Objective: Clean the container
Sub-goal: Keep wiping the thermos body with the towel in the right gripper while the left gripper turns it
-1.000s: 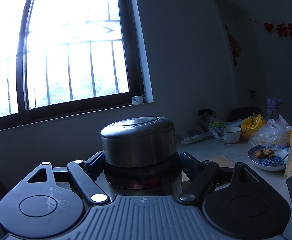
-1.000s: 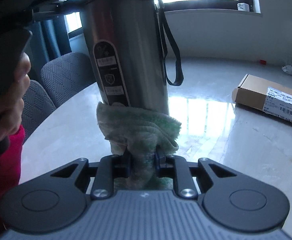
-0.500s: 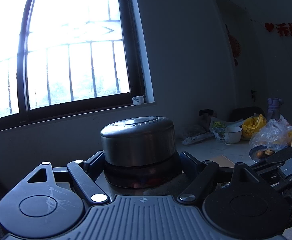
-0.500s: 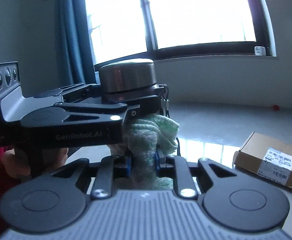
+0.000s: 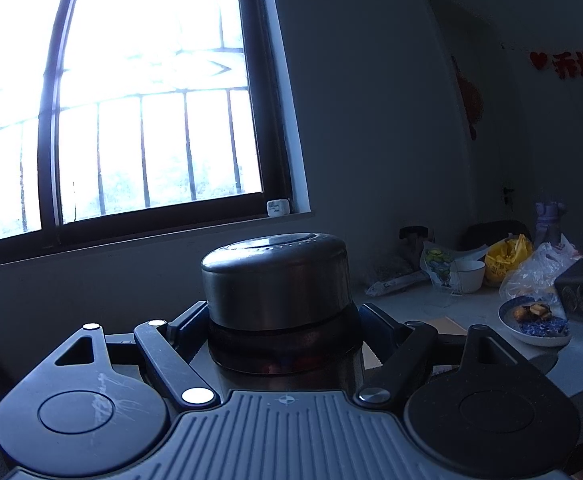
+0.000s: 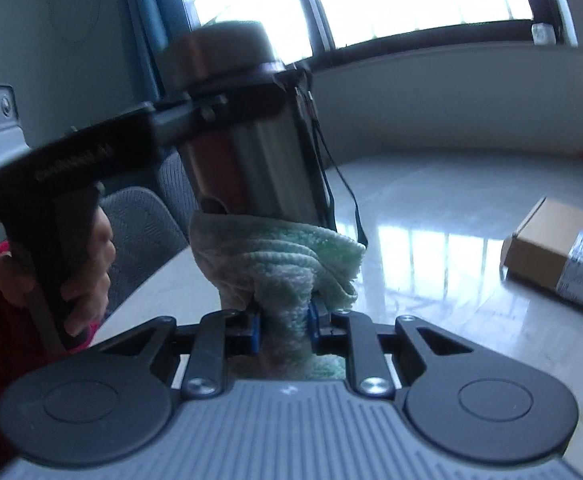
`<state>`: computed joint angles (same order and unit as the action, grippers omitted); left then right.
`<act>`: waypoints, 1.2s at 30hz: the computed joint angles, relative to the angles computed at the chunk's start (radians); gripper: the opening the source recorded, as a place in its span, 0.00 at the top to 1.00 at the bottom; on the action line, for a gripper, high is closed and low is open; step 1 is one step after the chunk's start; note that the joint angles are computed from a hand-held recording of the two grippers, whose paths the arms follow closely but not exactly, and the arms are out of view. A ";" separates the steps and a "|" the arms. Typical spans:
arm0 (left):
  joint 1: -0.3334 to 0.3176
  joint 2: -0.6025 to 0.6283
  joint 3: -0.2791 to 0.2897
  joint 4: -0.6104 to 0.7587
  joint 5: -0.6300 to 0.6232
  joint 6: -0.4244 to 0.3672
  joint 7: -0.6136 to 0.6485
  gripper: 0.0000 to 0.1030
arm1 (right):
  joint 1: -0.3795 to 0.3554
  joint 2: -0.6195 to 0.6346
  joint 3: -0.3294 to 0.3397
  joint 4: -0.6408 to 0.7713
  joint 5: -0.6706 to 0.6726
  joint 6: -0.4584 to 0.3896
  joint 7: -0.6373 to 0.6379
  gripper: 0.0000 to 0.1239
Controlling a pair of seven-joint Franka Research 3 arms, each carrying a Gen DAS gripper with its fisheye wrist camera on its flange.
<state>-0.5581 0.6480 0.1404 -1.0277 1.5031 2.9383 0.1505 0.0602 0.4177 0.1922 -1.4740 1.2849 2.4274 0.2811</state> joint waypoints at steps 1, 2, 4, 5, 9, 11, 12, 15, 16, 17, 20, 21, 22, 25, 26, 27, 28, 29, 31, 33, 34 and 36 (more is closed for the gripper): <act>-0.005 -0.001 0.005 -0.002 0.008 -0.006 -0.017 0.22 | 0.003 0.007 -0.003 0.005 -0.013 -0.003 0.007 0.83; -0.011 -0.004 0.008 -0.007 0.016 -0.017 -0.031 0.22 | 0.008 0.012 -0.005 0.008 -0.028 0.000 0.013 0.83; -0.016 -0.010 0.006 -0.015 0.028 -0.034 -0.045 0.22 | 0.020 0.020 -0.010 0.011 -0.068 0.014 0.033 0.83; -0.015 -0.011 0.003 -0.016 0.031 -0.037 -0.045 0.22 | 0.028 0.024 -0.012 0.010 -0.094 0.023 0.048 0.83; -0.018 -0.013 -0.005 -0.018 0.042 -0.063 -0.057 0.22 | 0.033 0.016 -0.001 -0.019 -0.119 0.068 0.052 0.83; -0.019 -0.011 -0.007 -0.015 0.050 -0.072 -0.066 0.22 | 0.035 0.007 0.001 -0.032 -0.119 0.088 0.060 0.83; -0.018 -0.011 -0.010 -0.015 0.050 -0.073 -0.065 0.22 | 0.037 0.001 0.000 -0.039 -0.120 0.099 0.072 0.83; -0.012 -0.010 -0.018 -0.012 0.042 -0.068 -0.052 0.22 | 0.023 -0.032 0.019 -0.059 -0.039 0.139 0.023 0.83; -0.010 -0.010 -0.017 -0.013 0.045 -0.059 -0.051 0.22 | 0.019 -0.052 0.024 -0.068 -0.002 0.150 -0.006 0.83; -0.007 -0.011 -0.016 -0.013 0.048 -0.049 -0.052 0.22 | 0.019 -0.070 0.024 -0.075 0.029 0.161 -0.035 0.83; 0.004 -0.007 -0.016 -0.008 0.048 -0.020 -0.061 0.22 | 0.033 -0.110 0.013 -0.081 0.090 0.191 -0.111 0.83; 0.003 -0.004 -0.015 -0.005 0.049 -0.019 -0.063 0.22 | 0.040 -0.114 0.005 -0.080 0.094 0.194 -0.119 0.83; 0.003 -0.002 -0.013 -0.002 0.049 -0.019 -0.065 0.22 | 0.049 -0.114 -0.003 -0.077 0.084 0.198 -0.116 0.83; 0.004 0.003 -0.007 0.004 0.056 -0.007 -0.081 0.22 | 0.058 -0.112 -0.016 -0.079 0.070 0.183 -0.112 0.83; 0.005 0.005 -0.005 0.006 0.059 -0.003 -0.087 0.22 | 0.056 -0.117 -0.020 -0.088 0.064 0.165 -0.095 0.83; 0.005 0.007 -0.003 0.007 0.062 0.000 -0.094 0.22 | 0.057 -0.116 -0.025 -0.091 0.051 0.156 -0.079 0.83; 0.003 0.006 0.001 0.006 0.071 0.002 -0.107 0.22 | 0.060 -0.110 -0.030 -0.091 0.034 0.151 -0.063 0.83; 0.002 0.006 0.003 0.004 0.079 0.004 -0.119 0.22 | 0.064 -0.109 -0.034 -0.096 0.012 0.149 -0.046 0.83; 0.003 0.007 0.003 0.005 0.091 0.005 -0.136 0.22 | 0.069 -0.097 -0.038 -0.096 -0.027 0.147 -0.015 0.83; 0.007 0.008 0.002 0.006 0.100 0.010 -0.149 0.22 | 0.068 -0.089 -0.036 -0.098 -0.049 0.146 -0.002 0.83; 0.008 0.008 0.002 0.006 0.105 0.012 -0.155 0.22 | 0.068 -0.085 -0.035 -0.099 -0.060 0.147 0.005 0.83; 0.008 0.004 0.002 0.001 0.122 0.015 -0.170 0.22 | 0.065 -0.079 -0.031 -0.103 -0.071 0.147 0.017 0.83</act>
<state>-0.5500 0.6521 0.1426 -1.0265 1.6256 2.9529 -0.0199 0.1256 0.3383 0.1607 -1.5767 1.2137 2.5741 0.2985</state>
